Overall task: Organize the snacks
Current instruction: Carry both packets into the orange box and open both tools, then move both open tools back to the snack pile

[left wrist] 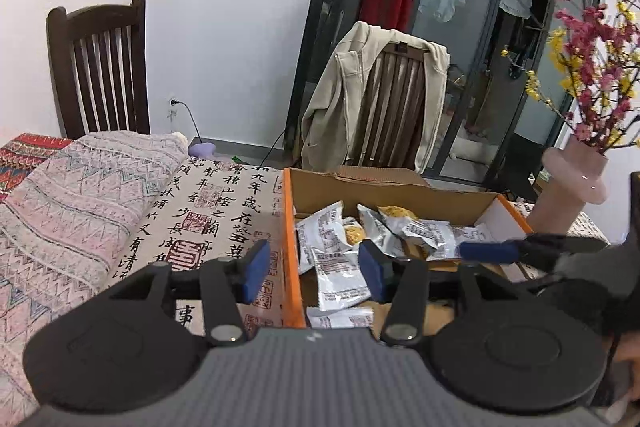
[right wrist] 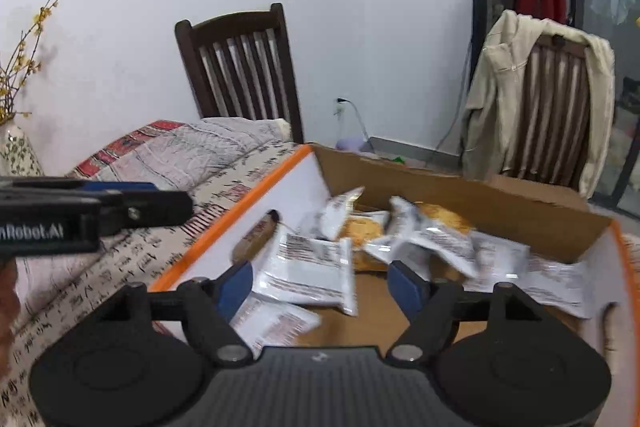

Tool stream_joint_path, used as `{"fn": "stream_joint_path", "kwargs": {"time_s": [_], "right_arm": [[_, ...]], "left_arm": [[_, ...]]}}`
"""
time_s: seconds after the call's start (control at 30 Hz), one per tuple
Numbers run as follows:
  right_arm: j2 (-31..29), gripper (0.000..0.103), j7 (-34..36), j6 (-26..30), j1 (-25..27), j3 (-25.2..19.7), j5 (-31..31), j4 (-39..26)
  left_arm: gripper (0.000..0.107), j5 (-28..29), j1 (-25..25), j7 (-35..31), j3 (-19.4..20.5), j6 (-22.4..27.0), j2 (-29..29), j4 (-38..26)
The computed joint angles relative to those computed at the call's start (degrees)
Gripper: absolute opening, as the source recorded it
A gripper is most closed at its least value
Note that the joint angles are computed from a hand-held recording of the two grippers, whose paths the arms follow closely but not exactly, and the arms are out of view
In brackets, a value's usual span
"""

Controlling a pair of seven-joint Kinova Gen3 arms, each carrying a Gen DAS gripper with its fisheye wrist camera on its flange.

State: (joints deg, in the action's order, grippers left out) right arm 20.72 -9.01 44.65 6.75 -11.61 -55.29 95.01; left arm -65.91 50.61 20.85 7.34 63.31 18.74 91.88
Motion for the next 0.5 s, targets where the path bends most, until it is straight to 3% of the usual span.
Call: {"fn": "stream_joint_path", "kwargs": {"time_s": [0.03, 0.2, 0.4, 0.5], "right_arm": [[-0.71, 0.074, 0.63, -0.08, 0.63, 0.17, -0.18, 0.3], [-4.32, 0.078, 3.91, 2.75, 5.41, 3.02, -2.9, 1.49], [-9.25, 0.087, 10.64, 4.05, 10.49, 8.51, -7.85, 5.04], [-10.27, 0.087, 10.84, 9.02, 12.83, 11.39, -9.71, 5.03]], "left_arm": [[0.059, -0.14, 0.56, -0.4, 0.22, 0.83, -0.02, -0.28], [0.096, -3.32, 5.98, -0.58, 1.51, 8.06, 0.58, -1.43], [0.101, -4.14, 11.51, -2.03, 3.36, 16.52, 1.41, -5.01], [0.102, -4.31, 14.05, -2.29, 3.76, 19.83, 2.05, -7.06]]}}
